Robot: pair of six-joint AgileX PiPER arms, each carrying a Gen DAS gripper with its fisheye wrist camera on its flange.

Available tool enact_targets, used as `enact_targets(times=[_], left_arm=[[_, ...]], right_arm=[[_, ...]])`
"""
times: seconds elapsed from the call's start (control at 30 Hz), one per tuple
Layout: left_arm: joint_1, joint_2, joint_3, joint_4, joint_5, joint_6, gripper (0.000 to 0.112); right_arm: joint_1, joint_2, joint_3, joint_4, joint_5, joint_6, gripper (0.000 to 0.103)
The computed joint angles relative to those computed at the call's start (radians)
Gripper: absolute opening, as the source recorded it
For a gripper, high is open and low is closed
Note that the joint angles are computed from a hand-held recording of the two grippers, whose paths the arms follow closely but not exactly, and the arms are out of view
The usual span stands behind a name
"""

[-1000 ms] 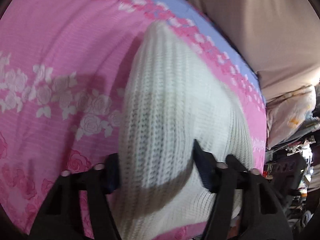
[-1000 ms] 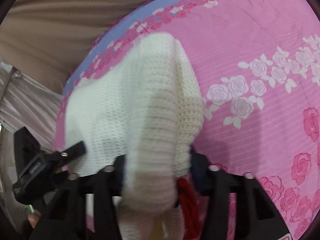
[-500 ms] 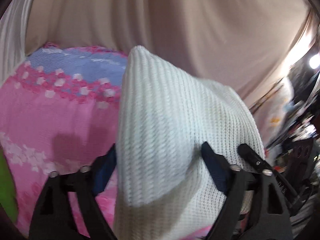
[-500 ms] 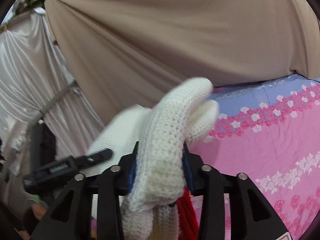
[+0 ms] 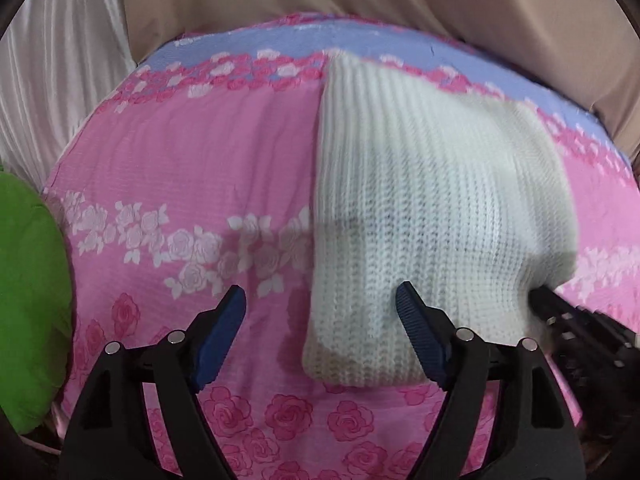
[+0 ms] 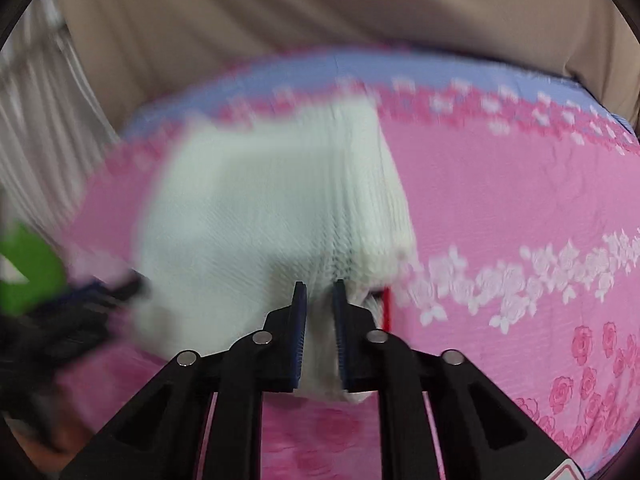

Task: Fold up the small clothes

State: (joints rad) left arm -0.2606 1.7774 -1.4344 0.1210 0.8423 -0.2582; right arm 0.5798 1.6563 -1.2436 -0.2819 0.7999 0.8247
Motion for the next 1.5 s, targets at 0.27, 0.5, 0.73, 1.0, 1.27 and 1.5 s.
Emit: enact_targets(times=[0.27,0.5,0.73,1.0,1.27,1.5], left_arm=[[-0.042,-0.112,0.047,0.094,-0.02,-0.109,0.083],[-0.146,-0.164,0.077,0.221,-0.032,-0.247,0.091],[-0.197,-0.193,0.12,0.248,-0.04,-0.263,0.091],[-0.225,-0.218,0.141,0.276,-0.03,-0.288,0.091],[-0.22,-0.238,0.157,0.281,-0.026,-0.288,0.092],[-0.196,-0.257,0.176,0.282,-0.036,-0.298,0.098]], right_arm=[[0.093,-0.164,-0.048,-0.162,0.124,0.198,0.014],[0.229,-0.188,-0.011,-0.319,0.242,0.4,0.048],[0.327,-0.192,0.021,-0.381,0.31,0.489,0.048],[0.36,-0.21,0.027,-0.411,0.356,0.543,0.048],[0.365,-0.215,0.034,-0.392,0.345,0.552,0.048],[0.364,-0.215,0.034,-0.374,0.326,0.555,0.048]])
